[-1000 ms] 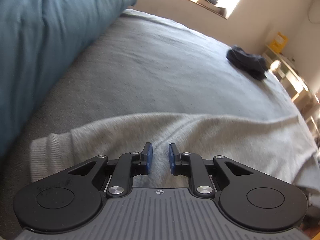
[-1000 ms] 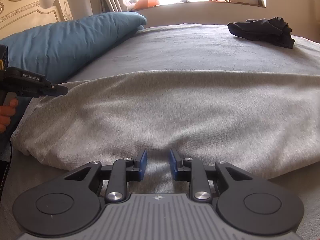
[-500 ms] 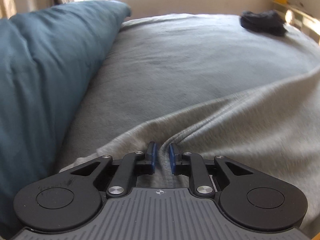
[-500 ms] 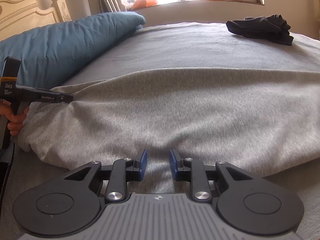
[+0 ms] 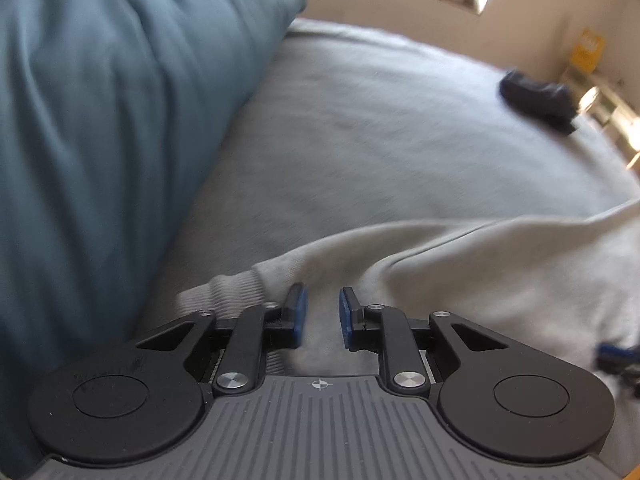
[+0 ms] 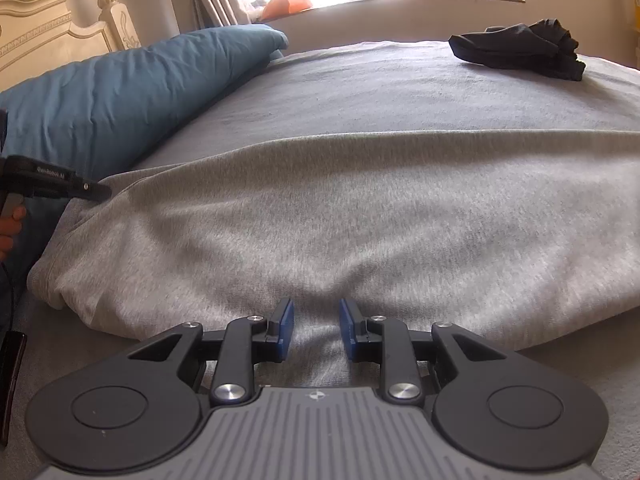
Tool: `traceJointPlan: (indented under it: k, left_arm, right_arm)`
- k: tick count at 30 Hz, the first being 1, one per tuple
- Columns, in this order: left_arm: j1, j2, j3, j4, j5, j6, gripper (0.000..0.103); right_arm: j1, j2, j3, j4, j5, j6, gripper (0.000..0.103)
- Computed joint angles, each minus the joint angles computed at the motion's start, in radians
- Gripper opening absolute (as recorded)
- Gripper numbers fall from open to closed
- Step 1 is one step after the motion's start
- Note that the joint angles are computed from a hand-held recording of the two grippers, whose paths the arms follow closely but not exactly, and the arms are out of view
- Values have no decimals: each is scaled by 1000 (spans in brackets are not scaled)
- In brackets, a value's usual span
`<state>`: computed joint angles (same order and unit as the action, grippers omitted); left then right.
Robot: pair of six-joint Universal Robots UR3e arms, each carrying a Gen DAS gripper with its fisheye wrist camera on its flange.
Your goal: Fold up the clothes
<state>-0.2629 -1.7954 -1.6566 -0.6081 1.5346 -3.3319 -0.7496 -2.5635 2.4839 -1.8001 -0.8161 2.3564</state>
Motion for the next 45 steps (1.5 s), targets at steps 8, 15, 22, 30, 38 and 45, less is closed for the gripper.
traceJointPlan:
  k: [8,15,22,30,38,45]
  left_arm:
    - [70,65,32,-100,-72,-100,12]
    - [155,455,-185,-263,-351,-351,34]
    - [115,740,-678,11,-335,-845,54]
    - [74,644,-904,449,-169,-1099,56]
    - [27,564,-900,574,-4,-1144,33]
    - [137,665,-803,351,-68,-865,30]
  right_arm:
    - [-10,-14,2,19,6,-4,28]
    - [-10,-15,2,19,5,-1,28]
    - [-2,-13,-1,13,-3,23,28]
    - [-20,-27,-6,51,4,32,28]
    - [-13,-28,1,32,1,40,28]
    - [-37,-43,5,75,20,-6,28]
